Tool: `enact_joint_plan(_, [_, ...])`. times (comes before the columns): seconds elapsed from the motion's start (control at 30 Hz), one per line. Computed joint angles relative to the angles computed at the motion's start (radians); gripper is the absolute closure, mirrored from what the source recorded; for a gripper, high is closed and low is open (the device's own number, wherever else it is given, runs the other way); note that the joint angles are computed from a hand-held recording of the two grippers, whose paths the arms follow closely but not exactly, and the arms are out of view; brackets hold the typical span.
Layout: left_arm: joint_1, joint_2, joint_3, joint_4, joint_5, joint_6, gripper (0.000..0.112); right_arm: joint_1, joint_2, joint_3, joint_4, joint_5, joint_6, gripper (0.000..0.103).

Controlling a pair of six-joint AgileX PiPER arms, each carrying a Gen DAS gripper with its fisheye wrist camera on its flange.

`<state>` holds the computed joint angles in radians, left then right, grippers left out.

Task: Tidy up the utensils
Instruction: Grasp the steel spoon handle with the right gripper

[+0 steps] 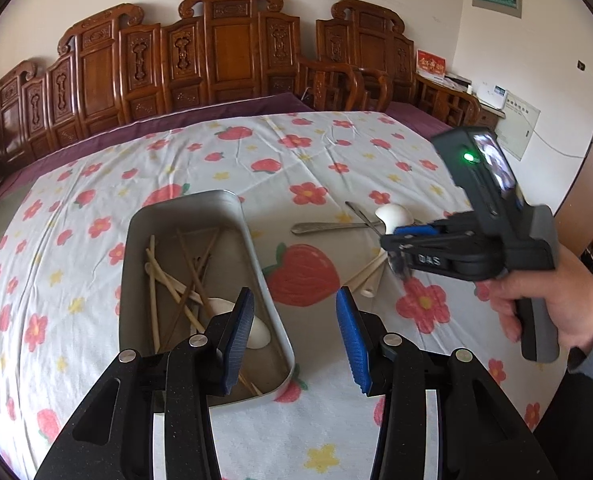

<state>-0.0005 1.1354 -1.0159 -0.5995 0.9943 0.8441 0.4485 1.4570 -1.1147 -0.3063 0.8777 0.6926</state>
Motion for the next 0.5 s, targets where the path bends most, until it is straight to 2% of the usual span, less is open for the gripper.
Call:
enact_joint_plan(0.2, [0.003,-0.004,-0.003,-0.003,0.002,0.0,0.072,0.022,0.109,-0.142,-0.014,0.14,-0.029,0.082])
enact_joint_plan(0.37, [0.018,0.001,-0.011,-0.011,0.011,0.006,0.072,0.017,0.128,-0.171,0.059,0.192,-0.08,0.082])
enact_joint_plan(0.5, [0.027,0.007,-0.018,-0.022,0.018,0.013,0.072,0.012,0.13,-0.169,0.058,0.183,-0.063,0.082])
